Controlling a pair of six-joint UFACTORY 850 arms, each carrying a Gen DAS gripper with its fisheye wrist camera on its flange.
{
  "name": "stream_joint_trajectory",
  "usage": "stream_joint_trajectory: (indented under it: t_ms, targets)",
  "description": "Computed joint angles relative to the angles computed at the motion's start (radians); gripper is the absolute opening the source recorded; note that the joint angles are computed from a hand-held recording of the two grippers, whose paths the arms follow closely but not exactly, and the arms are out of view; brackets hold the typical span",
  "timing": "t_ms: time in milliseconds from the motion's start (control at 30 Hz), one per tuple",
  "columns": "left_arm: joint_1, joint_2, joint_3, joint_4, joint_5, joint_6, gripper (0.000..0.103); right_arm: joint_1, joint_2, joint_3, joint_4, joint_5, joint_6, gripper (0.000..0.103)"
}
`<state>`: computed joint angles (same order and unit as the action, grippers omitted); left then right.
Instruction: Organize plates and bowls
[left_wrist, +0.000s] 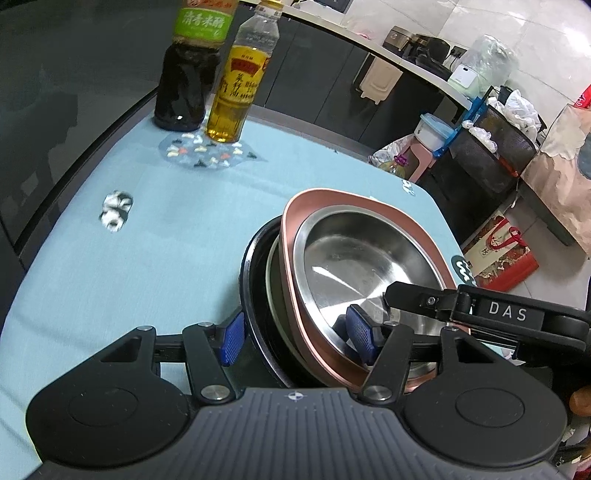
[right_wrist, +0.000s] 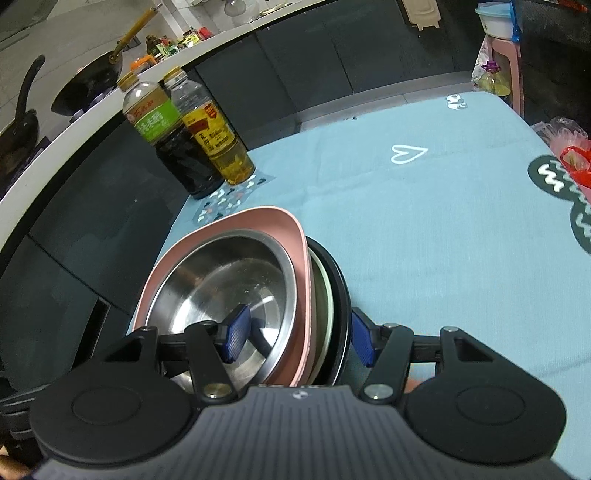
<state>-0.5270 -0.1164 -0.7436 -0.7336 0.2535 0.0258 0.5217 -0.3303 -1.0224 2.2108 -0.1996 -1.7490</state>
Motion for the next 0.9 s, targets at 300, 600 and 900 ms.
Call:
stream_joint_trajectory:
  t_ms: [300,600,900]
  targets:
    - [0.051,-0.081,-0.105,0.154,-0.039,-0.101,0.055,-0.03,-0.062,-0.099,-0.18,0.027,0.18,0.046]
    - [0.086,-0.161,-0.212,0.23,-0.066,-0.143,0.055,-0.054,-0.125,-0.201,-0.385,0.047,0.381,0.046]
    - [0.112,-0.236,-0.298,0.291,-0.078,-0.181,0.055,-0.08,-0.195,-0.298,-0.62,0.036,0.626,0.046]
